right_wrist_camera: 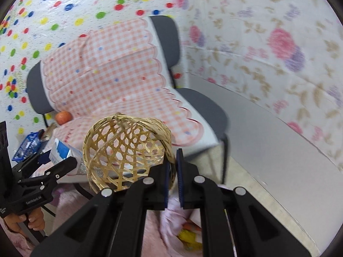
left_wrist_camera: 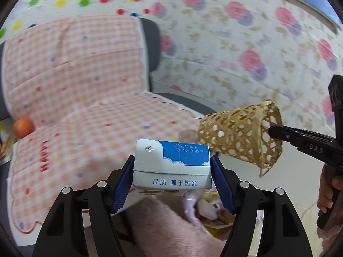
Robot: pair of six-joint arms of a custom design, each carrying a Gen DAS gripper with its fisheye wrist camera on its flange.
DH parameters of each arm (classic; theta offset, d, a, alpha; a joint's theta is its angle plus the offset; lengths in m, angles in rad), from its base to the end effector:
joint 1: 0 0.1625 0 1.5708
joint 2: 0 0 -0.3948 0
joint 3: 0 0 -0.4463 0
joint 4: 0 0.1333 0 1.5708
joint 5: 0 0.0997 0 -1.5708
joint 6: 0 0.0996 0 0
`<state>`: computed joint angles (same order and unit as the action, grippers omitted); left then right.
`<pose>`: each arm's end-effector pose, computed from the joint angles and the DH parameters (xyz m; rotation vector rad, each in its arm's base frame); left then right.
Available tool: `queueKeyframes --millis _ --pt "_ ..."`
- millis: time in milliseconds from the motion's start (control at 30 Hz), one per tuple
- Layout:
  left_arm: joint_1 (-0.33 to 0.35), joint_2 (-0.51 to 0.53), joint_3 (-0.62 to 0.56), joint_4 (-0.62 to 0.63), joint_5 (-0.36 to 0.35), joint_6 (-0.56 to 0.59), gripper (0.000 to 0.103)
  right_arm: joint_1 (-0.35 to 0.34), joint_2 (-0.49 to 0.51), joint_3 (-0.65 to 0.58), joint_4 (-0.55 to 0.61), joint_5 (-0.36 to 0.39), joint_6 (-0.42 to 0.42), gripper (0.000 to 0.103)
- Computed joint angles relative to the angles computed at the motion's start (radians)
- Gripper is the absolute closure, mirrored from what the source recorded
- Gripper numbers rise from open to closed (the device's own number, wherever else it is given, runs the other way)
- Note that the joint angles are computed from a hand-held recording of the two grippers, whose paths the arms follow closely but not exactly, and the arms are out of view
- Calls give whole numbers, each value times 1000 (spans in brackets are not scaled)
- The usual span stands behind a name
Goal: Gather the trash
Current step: 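Carry the milk carton and bamboo basket to the trash bag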
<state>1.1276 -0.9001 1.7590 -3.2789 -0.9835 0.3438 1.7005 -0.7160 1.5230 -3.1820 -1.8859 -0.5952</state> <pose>-0.1149 -0.6816 0.1540 0.6126 2.3251 -1.1115 0.1978 -0.7244 0.1054 0.7287 -2.3983 0.9432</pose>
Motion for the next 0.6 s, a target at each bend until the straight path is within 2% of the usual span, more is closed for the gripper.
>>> queueKeyframes --millis 100,300,600 --pt "-3 29 -24 68 -72 -15 34 -21 -48 63 -46 -40 24 96" --pt "-11 98 -88 162 -144 -25 34 -64 -108 146 -105 -125 69 96" --pt "-18 145 -130 240 -174 -20 34 -104 -112 170 -102 -187 88 96"
